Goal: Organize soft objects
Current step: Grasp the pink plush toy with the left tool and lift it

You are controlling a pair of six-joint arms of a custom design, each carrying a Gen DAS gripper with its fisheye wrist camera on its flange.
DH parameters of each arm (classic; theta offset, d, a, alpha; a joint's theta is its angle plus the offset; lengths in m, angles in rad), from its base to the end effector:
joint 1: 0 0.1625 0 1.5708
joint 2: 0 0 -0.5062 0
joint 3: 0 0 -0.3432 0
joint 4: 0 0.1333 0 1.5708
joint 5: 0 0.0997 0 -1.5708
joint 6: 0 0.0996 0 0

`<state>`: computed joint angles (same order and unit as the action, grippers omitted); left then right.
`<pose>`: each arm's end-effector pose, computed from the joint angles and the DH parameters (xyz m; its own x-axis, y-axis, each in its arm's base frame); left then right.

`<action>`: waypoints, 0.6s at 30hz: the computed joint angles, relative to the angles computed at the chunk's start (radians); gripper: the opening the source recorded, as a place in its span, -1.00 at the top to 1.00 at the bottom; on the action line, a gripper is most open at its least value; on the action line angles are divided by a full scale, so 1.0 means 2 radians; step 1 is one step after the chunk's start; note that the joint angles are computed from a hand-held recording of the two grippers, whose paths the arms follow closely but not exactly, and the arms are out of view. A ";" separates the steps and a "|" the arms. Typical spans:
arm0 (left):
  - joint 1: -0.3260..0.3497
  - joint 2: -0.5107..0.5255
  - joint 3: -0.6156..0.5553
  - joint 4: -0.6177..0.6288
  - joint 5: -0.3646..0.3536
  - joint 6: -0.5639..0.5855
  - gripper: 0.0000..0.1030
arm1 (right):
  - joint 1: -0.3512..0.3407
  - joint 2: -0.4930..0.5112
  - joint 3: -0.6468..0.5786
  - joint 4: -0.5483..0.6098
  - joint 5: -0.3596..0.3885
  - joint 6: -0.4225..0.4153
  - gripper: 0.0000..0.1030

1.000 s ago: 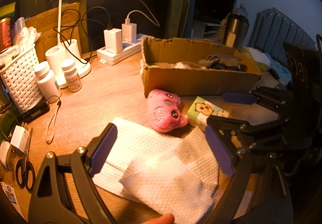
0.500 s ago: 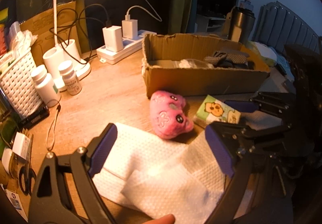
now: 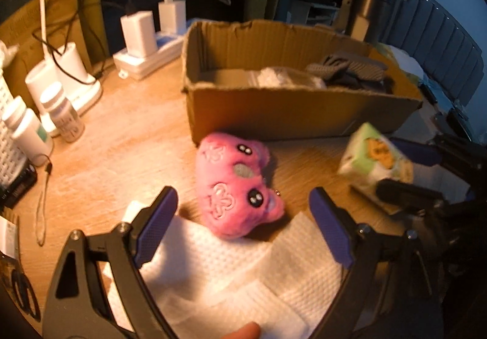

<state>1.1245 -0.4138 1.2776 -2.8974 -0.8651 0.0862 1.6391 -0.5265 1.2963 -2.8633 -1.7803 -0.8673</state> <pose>-0.1709 -0.8156 0.0818 -0.7753 0.1366 -0.6166 0.4547 0.7984 -0.3948 0.1682 -0.8095 0.1434 -0.5908 -0.6354 0.4973 -0.7878 0.5873 -0.1855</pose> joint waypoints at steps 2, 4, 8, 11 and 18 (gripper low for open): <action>0.002 0.002 -0.005 0.011 0.001 -0.003 -0.55 | -0.002 -0.002 0.000 -0.002 0.002 0.002 0.04; 0.001 0.004 -0.005 0.006 0.009 0.004 -0.46 | -0.005 -0.005 0.002 -0.002 0.005 0.003 0.04; -0.005 0.009 -0.001 -0.001 0.018 0.029 -0.05 | -0.008 -0.010 0.005 -0.004 0.010 0.002 0.04; -0.007 0.009 0.001 -0.004 0.016 0.041 0.04 | -0.008 -0.012 0.009 -0.006 0.013 -0.001 0.04; -0.016 -0.001 0.022 -0.037 0.007 0.063 0.10 | -0.009 -0.018 0.017 -0.016 0.016 -0.001 0.04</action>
<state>1.0934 -0.4148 1.3210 -2.9723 -0.8511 0.2115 1.6206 -0.5627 1.3306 -2.8953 -1.7491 -0.8700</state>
